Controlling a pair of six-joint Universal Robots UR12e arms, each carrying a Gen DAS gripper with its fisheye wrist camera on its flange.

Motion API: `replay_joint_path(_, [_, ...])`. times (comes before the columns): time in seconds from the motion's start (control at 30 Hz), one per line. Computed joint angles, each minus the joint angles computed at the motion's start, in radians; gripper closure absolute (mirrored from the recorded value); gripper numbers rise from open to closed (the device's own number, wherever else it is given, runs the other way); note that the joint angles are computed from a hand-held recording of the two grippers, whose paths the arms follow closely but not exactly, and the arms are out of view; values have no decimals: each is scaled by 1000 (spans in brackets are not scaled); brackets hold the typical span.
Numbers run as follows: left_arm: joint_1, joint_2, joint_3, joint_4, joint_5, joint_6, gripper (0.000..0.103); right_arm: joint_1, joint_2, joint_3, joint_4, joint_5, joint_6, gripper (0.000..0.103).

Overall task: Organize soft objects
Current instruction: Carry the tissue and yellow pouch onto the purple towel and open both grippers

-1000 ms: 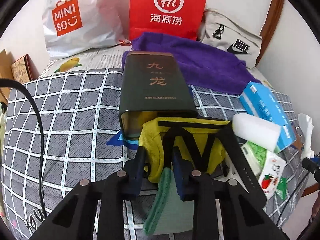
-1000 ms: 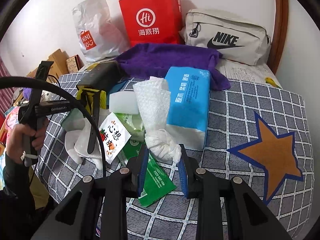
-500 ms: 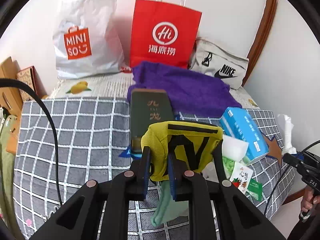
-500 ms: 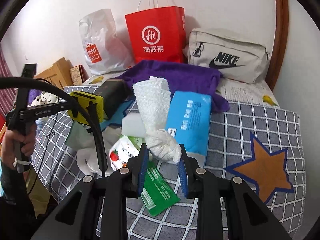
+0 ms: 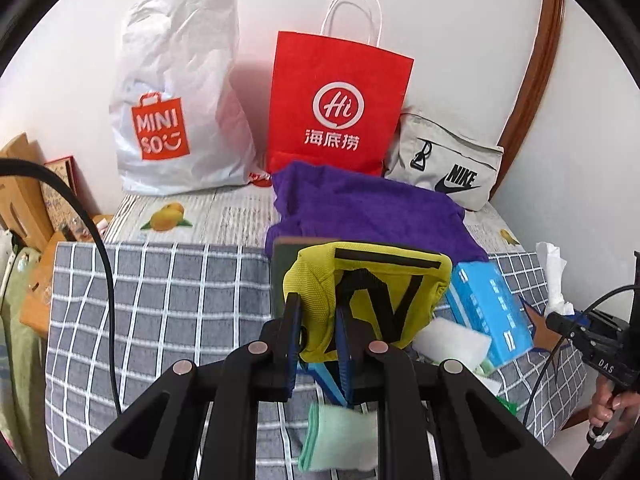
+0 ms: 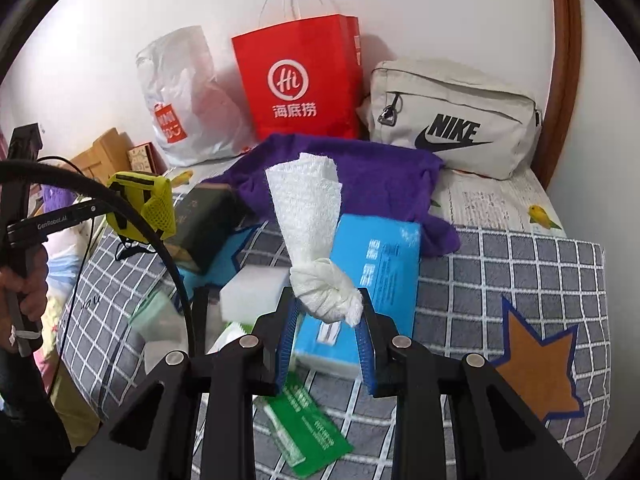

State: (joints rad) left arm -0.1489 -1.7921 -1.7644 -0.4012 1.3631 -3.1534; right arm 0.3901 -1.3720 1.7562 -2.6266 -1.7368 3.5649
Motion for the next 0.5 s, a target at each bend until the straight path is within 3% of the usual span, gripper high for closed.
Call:
replay_joint_path(0.2, [2, -50, 66, -21, -32, -6, 87, -26, 28, -36, -4, -11, -24, 75])
replay_joint_path(0.5, [-13, -136, 187, -62, 11, 1, 87, -73, 95, -109, -3, 1, -56, 75])
